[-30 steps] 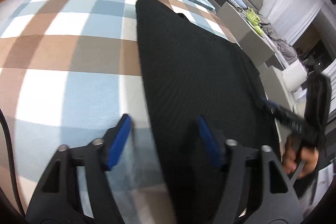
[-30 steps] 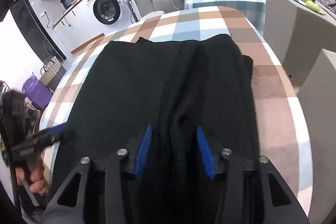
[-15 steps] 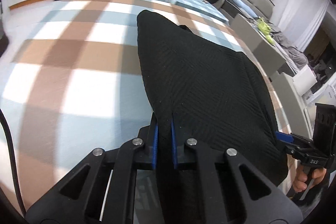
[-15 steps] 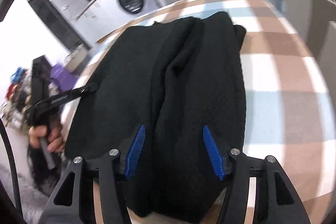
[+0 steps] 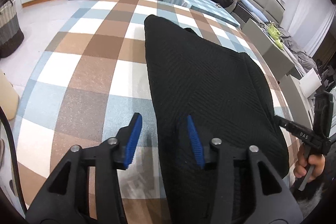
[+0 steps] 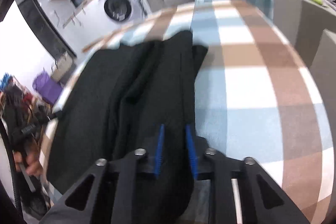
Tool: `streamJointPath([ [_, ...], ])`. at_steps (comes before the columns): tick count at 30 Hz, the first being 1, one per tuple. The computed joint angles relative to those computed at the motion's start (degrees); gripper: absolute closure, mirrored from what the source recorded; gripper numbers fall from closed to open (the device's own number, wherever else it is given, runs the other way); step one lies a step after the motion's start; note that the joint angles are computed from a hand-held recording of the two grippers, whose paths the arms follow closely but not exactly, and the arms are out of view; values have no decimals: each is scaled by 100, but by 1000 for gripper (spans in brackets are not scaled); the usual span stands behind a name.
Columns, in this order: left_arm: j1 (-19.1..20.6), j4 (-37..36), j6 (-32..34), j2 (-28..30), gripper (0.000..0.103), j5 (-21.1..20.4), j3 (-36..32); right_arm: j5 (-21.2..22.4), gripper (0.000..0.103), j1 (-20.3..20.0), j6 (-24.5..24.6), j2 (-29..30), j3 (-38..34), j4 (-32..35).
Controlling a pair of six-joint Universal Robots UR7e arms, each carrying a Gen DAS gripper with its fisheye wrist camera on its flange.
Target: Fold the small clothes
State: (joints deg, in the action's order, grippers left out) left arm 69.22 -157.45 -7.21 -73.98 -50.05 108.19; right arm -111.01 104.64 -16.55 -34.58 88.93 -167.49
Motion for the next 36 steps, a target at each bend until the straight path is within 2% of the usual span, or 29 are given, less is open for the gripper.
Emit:
streamJointPath([
  [2, -70, -16, -7, -42, 51, 84, 60, 81, 83, -28, 89, -121, 108, 15],
  [4, -145, -84, -45, -97, 46, 156, 149, 375, 77, -91, 224, -222, 203, -101],
  [6, -206, -84, -43, -153, 45, 167, 213, 558, 61, -105, 316, -339, 342, -351],
  [8, -267, -26, -55, -191, 37, 200, 249, 675, 59, -58, 260, -395, 453, -518],
  [10, -332, -70, -34, -218, 33, 271, 298, 753, 52, -2, 259, -368, 381, -450],
  [12, -381, -71, 13, -251, 28, 306, 335, 795, 40, 48, 251, -332, 356, -424],
  [15, -446, -254, 103, -290, 21, 421, 431, 834, 39, 110, 152, -214, 229, -279],
  [22, -399, -10, -36, -268, 21, 530, 394, 886, 39, 147, 216, 159, -290, 181],
  [24, -352, 3, -36, -233, 21, 435, 361, 876, 39, 172, 216, 356, -615, 365],
  [28, -261, 29, 39, -108, 21, 297, 223, 733, 48, 207, 307, 837, -1418, 855],
  [30, -234, 55, 40, -53, 21, 281, 153, 810, 69, 170, 345, 1061, -1793, 1170],
  [31, -217, 86, 56, -11, 21, 272, 96, 796, 72, 163, 278, 1127, -1861, 1089],
  [33, -200, 157, 66, 29, 21, 272, 17, 826, 91, 161, 234, 1145, -1927, 1109],
  [36, -190, 94, 109, 12, 21, 146, -50, 978, 95, 262, -22, 950, -1725, 753],
])
